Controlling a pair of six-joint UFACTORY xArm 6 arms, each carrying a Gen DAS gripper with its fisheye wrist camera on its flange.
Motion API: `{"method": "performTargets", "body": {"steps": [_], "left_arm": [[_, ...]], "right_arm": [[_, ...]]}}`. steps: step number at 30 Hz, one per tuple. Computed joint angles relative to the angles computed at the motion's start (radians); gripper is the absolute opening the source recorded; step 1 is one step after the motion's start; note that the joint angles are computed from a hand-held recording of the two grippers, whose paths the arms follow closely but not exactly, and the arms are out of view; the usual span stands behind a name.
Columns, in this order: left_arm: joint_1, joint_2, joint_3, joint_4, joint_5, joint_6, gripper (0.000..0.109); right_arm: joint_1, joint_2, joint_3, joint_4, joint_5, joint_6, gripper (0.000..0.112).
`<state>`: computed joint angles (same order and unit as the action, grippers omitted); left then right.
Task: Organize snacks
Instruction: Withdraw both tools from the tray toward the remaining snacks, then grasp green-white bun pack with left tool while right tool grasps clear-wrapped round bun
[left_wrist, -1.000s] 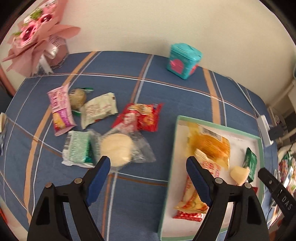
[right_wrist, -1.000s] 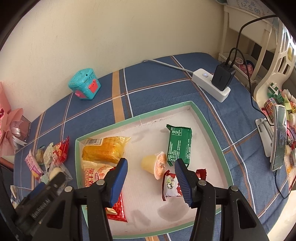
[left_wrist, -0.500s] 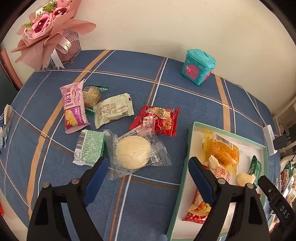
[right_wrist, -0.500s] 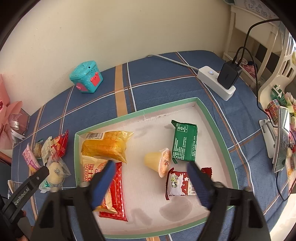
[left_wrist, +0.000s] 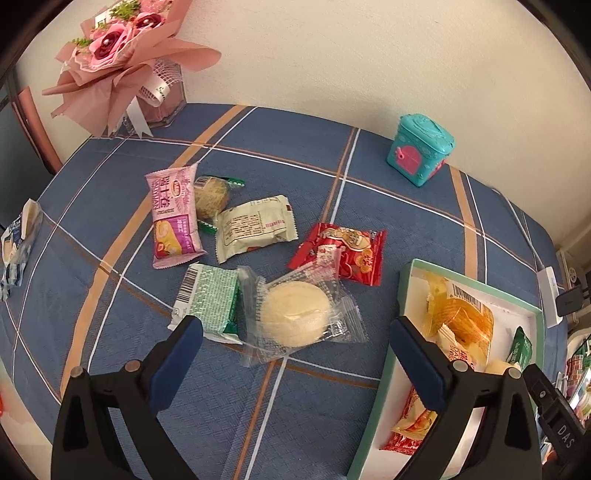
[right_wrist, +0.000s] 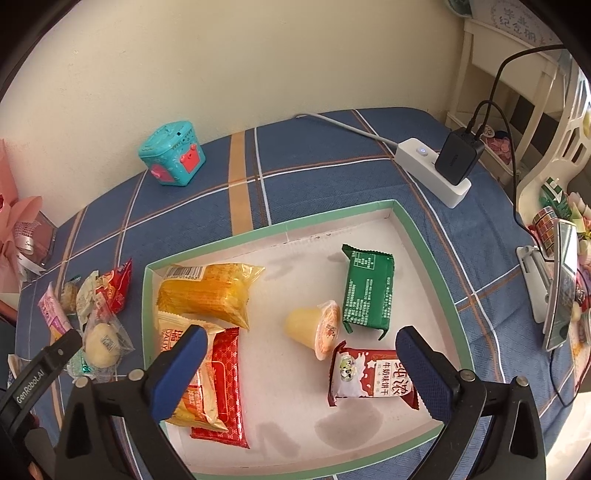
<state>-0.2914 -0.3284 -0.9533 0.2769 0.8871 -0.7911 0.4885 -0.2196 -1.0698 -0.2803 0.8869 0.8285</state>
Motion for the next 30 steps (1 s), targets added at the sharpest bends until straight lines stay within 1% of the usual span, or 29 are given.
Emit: {"method": "performTargets", "body": {"steps": [2,5,9,13,16,20,23,28,30], "left_arm": [[0.010,-0.009,0.009,0.000,-0.001,-0.004,0.101],[0.025,-0.021,0.019,0.004,0.002,0.002,0.101],[0.073,-0.051,0.049,-0.045,-0.031,0.029,0.101],[0.110,-0.076,0.060,-0.018,-0.022,0.039,0.101],[0.134,-0.083,0.061,0.022,-0.004,0.082,0.101],[0.166,-0.089,0.065,0.061,0.024,0.109,0.101],[0.213,-0.107,0.084,0.024,0.003,0.122,0.101],[0.270,-0.116,0.101,0.000,-0.017,0.139,0.101],[0.295,-0.113,0.111,-0.056,-0.043,0.175,0.101]], "right_arm": [[0.014,0.013,-0.014,-0.022,0.014,0.007,0.103],[0.032,0.028,-0.024,-0.027,0.005,0.011,0.103],[0.064,0.062,-0.054,-0.024,0.005,-0.009,0.103],[0.105,0.105,-0.098,-0.026,0.015,-0.029,0.103],[0.140,0.146,-0.142,-0.029,0.028,-0.046,0.103],[0.174,0.184,-0.174,0.025,-0.002,-0.105,0.103],[0.195,0.207,-0.192,0.033,-0.020,-0.112,0.103],[0.213,0.225,-0.204,0.038,-0.073,-0.124,0.103],[0.222,0.239,-0.222,0.021,-0.073,-0.121,0.103]]}}
